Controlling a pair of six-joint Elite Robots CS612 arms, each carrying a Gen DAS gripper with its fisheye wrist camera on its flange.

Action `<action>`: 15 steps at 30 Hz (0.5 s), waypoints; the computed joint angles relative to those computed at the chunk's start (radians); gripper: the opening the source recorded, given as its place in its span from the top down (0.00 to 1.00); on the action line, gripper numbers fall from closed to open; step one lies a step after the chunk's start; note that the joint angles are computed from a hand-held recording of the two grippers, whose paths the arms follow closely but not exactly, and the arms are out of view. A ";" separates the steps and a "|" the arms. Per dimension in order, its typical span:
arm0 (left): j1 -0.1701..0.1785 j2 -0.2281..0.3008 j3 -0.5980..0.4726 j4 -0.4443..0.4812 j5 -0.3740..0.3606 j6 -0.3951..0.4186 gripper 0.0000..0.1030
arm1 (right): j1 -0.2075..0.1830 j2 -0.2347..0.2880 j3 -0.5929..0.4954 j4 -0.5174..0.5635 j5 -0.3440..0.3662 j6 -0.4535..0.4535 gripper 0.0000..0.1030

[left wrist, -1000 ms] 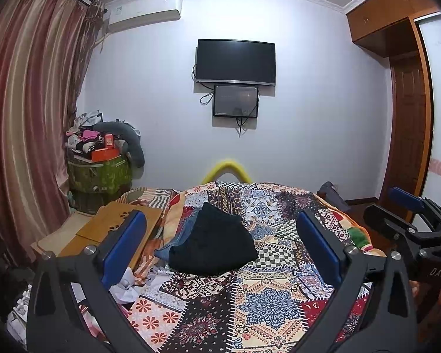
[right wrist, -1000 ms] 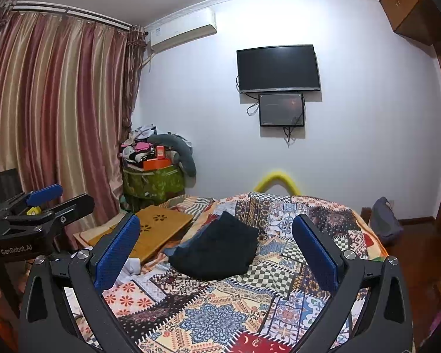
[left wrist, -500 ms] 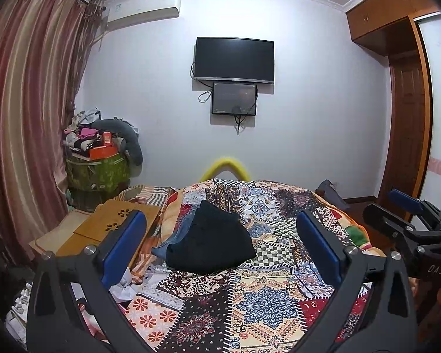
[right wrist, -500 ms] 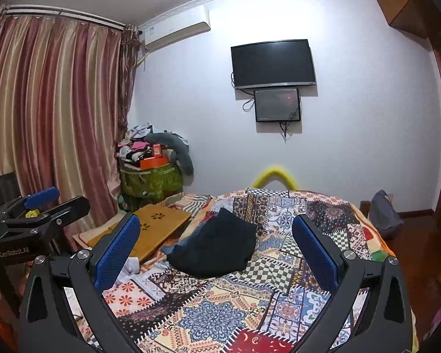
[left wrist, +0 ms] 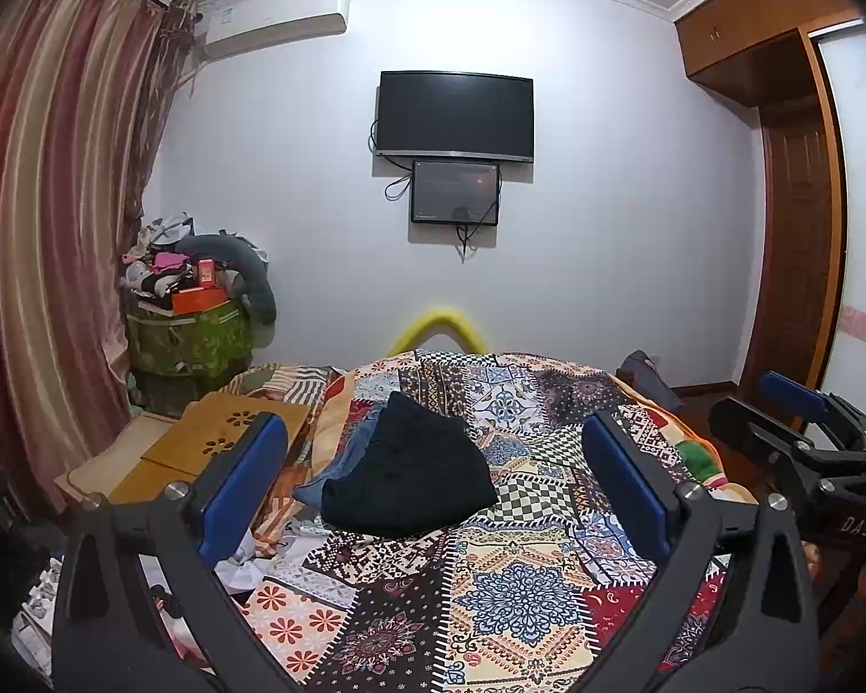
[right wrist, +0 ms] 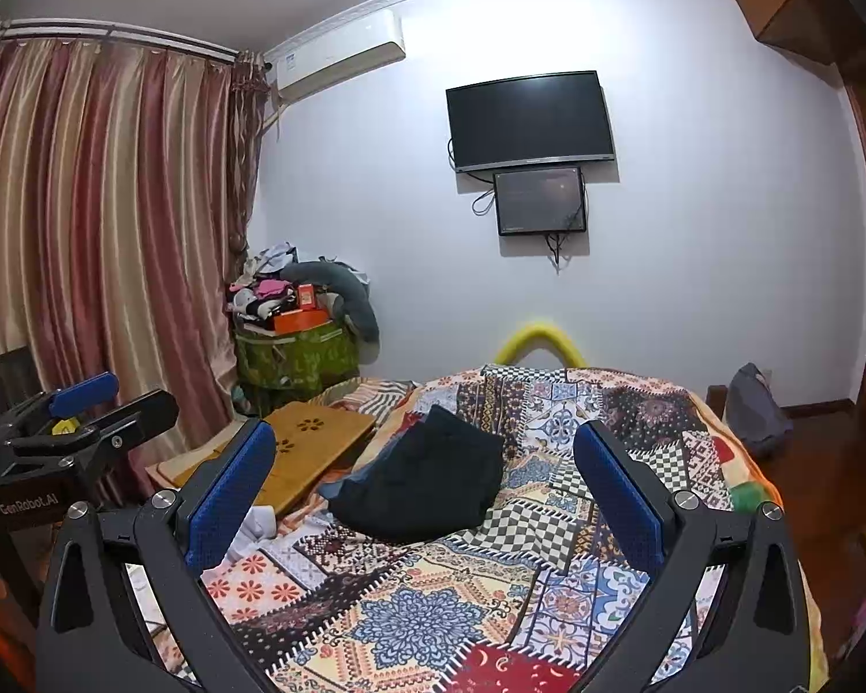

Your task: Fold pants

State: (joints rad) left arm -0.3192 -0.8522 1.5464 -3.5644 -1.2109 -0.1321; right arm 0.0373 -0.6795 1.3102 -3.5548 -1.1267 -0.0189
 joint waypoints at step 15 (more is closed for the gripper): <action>0.005 -0.003 0.005 -0.001 -0.027 -0.002 0.00 | 0.005 -0.002 0.002 -0.016 -0.013 0.007 0.00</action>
